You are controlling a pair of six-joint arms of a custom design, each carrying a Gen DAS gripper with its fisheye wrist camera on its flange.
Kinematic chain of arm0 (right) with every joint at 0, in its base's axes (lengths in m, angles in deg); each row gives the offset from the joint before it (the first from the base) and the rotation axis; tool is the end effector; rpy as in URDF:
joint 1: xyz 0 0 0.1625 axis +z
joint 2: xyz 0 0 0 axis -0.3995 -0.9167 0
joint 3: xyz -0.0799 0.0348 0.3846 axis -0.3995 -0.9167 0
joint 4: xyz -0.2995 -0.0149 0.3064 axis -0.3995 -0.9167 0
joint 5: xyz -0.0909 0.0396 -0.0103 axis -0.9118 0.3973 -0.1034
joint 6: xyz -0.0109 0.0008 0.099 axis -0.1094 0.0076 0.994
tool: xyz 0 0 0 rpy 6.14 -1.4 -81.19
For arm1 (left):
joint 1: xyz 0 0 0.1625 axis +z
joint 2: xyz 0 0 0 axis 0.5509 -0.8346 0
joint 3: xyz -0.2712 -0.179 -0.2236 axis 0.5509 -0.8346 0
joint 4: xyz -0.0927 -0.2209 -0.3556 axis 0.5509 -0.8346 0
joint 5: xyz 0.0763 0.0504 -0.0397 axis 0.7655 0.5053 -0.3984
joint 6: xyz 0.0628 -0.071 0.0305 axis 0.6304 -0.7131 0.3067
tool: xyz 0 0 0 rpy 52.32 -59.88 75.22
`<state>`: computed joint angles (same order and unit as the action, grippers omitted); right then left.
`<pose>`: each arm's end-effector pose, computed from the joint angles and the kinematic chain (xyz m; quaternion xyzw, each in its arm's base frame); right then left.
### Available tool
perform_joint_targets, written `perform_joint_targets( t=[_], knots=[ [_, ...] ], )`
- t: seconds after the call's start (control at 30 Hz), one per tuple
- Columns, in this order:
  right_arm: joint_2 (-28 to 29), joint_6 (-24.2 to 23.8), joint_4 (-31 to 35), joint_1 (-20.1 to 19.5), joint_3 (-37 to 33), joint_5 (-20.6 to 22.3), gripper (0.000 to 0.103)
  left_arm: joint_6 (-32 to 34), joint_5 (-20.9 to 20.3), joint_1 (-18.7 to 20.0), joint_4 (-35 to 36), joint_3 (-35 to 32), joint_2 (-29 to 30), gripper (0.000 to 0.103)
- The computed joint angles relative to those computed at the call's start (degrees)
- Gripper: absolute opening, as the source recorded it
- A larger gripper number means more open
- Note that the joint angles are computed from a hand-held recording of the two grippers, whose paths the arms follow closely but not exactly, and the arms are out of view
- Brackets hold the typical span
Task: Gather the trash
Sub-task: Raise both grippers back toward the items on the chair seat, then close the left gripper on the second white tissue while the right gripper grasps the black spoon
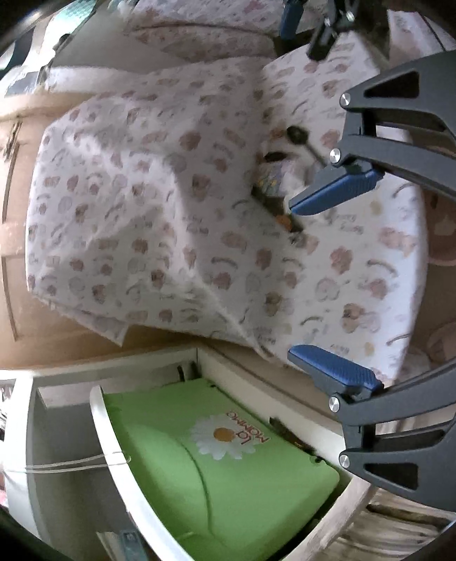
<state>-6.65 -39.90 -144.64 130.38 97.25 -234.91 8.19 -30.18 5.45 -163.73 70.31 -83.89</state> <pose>0.1787 -0.4187 0.3208 -0.0204 -0.8254 0.3922 0.4055 -0.3852 -0.5644 0.1273 0.4035 0.8329 -0.2814 0.2534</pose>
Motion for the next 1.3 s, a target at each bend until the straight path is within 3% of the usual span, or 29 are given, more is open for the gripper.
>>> perform_joint_targets(
  t=[0.23,0.33,0.4,0.57,0.7,0.77,0.83,0.9,1.17,1.3],
  knots=[
    [-0.16,0.25,-4.74,-5.49,0.87,4.69,0.074,-6.38,-1.48,3.4,6.16,-2.34,1.61,0.076],
    [-1.14,1.82,-2.08,-8.34,1.54,7.13,0.074,-8.05,-0.53,3.62,6.58,-3.3,2.81,0.076],
    [-3.02,4.54,3.84,-10.7,1.3,10.28,0.074,-9.59,-1.06,3.98,8.74,-4.43,3.48,0.076],
    [-5.22,8.02,7.15,-14.21,1.42,16.66,0.074,-14.14,-4.99,5.32,15.4,-7.51,4.6,0.076],
    [-5.37,9.33,9.17,-15.67,1.14,19.27,0.074,-16.76,-8.6,5.98,18.33,-9.8,5.97,0.073],
    [-5.08,10.42,9.72,-16.06,1.02,19.83,0.074,-17.4,-10.72,6.13,19.33,-11.34,7.21,0.066],
    [-4.64,10.69,9.9,-16.06,0.83,19.73,0.074,-17.85,-13.75,6.34,21.69,-13.91,9.11,0.046],
    [-3.74,10.19,9.67,-15.58,0.44,18.82,0.074,-18.5,-16.62,6.57,24.86,-16.63,11.07,0.038],
    [-2.91,10.23,12.05,-14.91,-0.68,19.46,0.074,-20.28,-17.74,6.42,29.75,-21.48,16.21,0.041],
    [-2.89,10.95,11.89,-15.02,-0.99,18.92,0.074,-20.11,-14.61,5.99,29.35,-22.02,17.69,0.043]
  ],
)
